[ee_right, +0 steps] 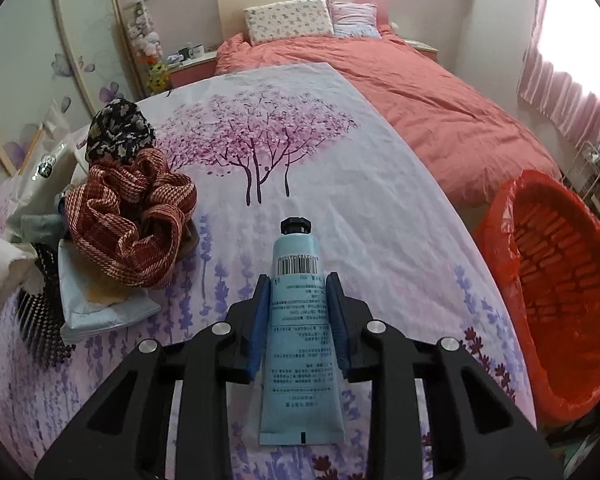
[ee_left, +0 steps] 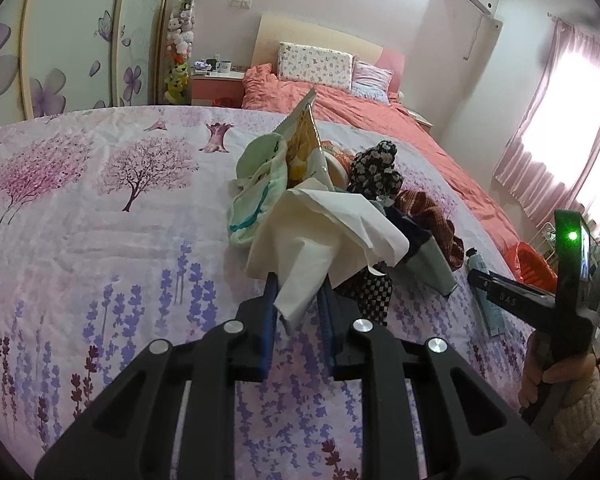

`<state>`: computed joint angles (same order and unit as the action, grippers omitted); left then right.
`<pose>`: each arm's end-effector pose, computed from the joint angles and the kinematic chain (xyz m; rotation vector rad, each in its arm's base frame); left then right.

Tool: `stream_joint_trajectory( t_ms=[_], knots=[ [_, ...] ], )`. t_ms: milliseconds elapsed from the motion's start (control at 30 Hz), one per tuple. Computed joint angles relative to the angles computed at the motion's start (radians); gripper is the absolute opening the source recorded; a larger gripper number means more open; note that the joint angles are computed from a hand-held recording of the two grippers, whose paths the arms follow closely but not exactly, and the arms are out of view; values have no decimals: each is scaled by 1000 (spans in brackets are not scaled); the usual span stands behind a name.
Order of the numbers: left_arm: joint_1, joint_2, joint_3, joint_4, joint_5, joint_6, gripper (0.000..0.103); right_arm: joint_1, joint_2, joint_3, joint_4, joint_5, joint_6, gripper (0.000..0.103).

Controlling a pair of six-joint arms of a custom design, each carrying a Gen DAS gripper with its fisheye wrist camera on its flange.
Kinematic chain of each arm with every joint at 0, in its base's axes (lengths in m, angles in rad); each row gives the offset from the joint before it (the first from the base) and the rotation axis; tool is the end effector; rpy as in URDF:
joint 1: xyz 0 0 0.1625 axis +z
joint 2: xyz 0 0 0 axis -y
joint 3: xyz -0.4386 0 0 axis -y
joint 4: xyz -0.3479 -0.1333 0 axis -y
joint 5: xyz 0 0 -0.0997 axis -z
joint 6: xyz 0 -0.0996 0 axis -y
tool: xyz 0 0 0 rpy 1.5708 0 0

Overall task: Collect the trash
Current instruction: 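Carry the tube and tissue over the orange basket and open both grippers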

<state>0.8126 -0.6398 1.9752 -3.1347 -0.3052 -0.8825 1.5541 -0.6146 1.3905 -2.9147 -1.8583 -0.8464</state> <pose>-0.2034 -0.5468 0.0795 -0.3056 2.0768 -1.2858 0.0927 -0.7437 0.1449 0.9470 -2.4227 0.5317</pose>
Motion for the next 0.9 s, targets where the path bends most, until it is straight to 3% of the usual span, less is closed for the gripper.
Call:
stream_joint_trajectory(
  t_ms=[533,900],
  knots=[
    [-66,-11,-47,68,53,-15,20,-12,-135,109,-21,158,12,28],
    [-80,100,-226,-62,4,230,20,-42,-216,150,-74,232,23,28]
  ],
)
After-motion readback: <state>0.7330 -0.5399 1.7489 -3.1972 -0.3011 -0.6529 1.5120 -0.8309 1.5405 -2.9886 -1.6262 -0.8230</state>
